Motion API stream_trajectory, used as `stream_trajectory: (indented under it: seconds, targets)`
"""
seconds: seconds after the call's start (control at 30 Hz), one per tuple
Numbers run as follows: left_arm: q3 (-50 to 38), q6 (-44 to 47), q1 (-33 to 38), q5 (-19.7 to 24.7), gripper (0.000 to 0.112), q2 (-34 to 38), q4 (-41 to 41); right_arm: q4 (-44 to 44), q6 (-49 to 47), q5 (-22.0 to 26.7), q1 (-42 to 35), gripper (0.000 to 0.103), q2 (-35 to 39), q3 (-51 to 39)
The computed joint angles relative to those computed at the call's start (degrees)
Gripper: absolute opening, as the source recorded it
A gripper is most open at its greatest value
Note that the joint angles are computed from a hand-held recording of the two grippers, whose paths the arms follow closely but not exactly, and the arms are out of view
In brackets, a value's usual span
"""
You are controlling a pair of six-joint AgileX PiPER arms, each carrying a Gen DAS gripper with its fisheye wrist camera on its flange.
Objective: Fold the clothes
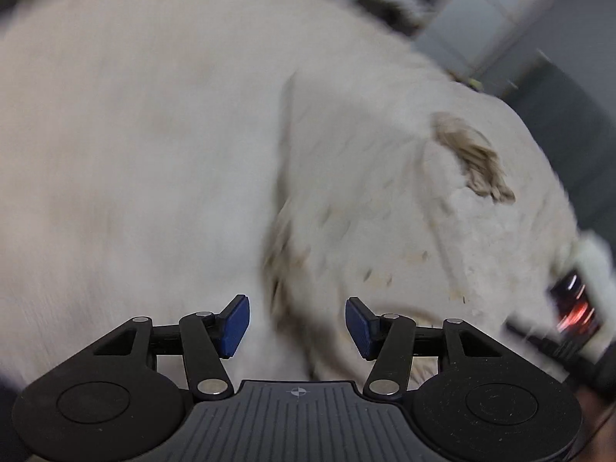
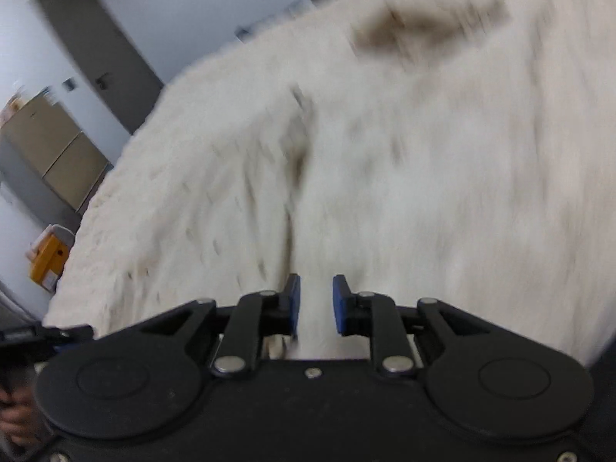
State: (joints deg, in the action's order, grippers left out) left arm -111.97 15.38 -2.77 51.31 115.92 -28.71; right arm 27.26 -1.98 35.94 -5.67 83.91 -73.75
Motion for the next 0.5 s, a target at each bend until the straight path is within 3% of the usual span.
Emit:
stream_trajectory:
  seconds: [0.1, 0.13, 0.2, 0.3, 0.37, 0.4, 0.47, 0.5]
  targets:
    - [-2.1, 9.5, -2.8, -5.7, 0.051, 1.4, -2.7, -3.5, -3.6, -3.1, 4.4, 0.022, 5.7, -7.7]
    - [-4.9, 11.6, -4.2, -7.2, 0.043, 3.4, -2.1, -7.6, -3.2, -4.9, 7.0, 0.022, 8.7, -11.2]
    - [-12.7, 14.3, -8.1, -11.7, 0.034, 9.9, 4.6, -10.4, -7.4, -3.1, 9.9, 0.02, 16.8, -20.6]
    - [-23.2, 14.8, -11.1, -6.2, 0.018, 19.3, 19.0, -16.0, -7.8, 7.3, 12.1, 0.013, 27.2, -34.0]
    - [-21.4, 16.3, -10.1, -1.3, 0.017, 19.2, 20.8, -19.2, -9.3, 12.9, 12.7, 0.013, 28.5, -33.0]
    - [-17.1, 19.3, -8.4, 0.4, 0.018, 17.2, 18.2, -17.8, -12.5, 12.4, 12.3, 0.013, 26.8, -29.8]
    - [-13.3, 24.6, -4.3, 4.6, 0.027, 14.2, 9.9, -10.4, -23.0, 15.3, 8.4, 0.013, 19.9, -20.9]
    - [-14.1, 25.3, -1.0, 8.5, 0.047, 13.6, 4.3, -6.2, -26.4, 17.7, 5.8, 0.015, 18.2, -20.0]
